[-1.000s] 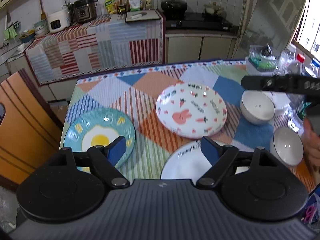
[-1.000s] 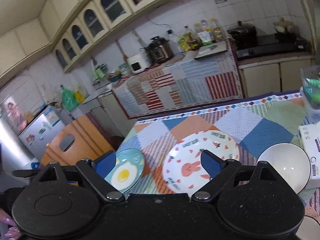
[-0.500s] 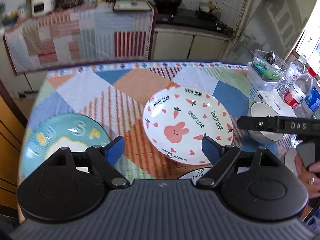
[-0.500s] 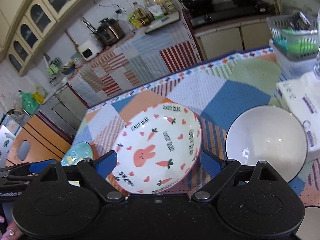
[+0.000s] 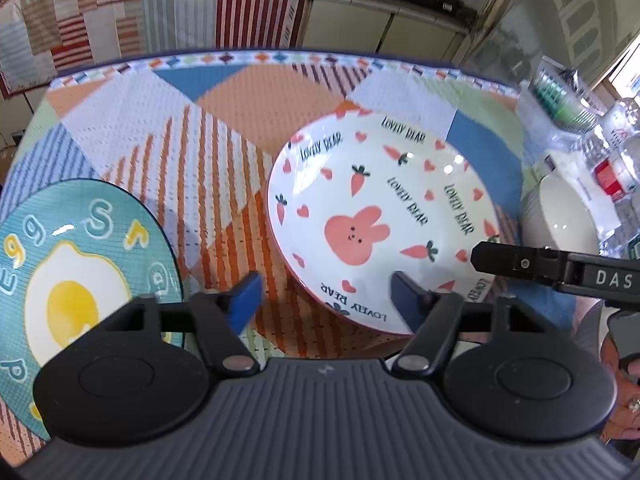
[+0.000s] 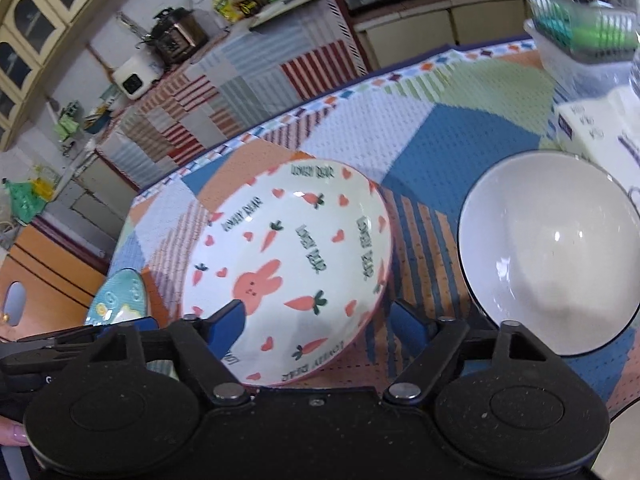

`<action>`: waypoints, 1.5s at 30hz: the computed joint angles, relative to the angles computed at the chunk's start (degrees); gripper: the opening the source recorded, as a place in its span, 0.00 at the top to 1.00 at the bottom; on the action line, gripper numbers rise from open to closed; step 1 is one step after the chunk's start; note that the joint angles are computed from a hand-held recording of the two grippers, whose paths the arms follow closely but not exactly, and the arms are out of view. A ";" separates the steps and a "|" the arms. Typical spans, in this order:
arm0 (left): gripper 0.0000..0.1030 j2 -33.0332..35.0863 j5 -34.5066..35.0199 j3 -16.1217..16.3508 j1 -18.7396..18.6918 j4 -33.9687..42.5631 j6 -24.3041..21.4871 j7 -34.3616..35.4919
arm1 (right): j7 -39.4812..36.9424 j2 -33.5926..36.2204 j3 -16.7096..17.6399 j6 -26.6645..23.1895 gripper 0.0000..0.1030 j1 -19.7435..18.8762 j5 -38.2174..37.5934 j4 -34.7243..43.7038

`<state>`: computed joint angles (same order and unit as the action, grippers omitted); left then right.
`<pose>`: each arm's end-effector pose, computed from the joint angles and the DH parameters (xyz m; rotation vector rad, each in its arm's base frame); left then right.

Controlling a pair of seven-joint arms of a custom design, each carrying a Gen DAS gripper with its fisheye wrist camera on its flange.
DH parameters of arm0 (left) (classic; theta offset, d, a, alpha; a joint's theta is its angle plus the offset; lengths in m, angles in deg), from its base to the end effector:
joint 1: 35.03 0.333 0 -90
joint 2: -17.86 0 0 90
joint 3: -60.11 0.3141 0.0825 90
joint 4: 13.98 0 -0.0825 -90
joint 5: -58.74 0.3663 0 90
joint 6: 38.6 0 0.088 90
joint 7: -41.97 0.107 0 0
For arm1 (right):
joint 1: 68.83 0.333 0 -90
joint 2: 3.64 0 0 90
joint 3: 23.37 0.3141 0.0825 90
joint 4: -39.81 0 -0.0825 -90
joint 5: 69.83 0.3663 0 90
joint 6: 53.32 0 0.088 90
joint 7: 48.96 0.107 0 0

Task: Organize plates and bowls
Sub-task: 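Close the left gripper on the bunny plate rim while the right gripper grips it too, then lift the bunny plate with both grippers and move it over the white plate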

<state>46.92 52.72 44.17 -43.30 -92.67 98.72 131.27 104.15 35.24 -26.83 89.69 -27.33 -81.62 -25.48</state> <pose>0.6792 -0.2557 0.4954 -1.7517 2.3316 -0.8424 0.5973 0.4895 0.4883 -1.4603 1.9591 -0.1784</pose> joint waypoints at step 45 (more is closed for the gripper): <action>0.75 -19.72 -11.58 0.12 2.30 -15.24 -7.97 9.74 | -3.50 -19.40 5.08 2.10 0.80 0.45 -1.97 -20.69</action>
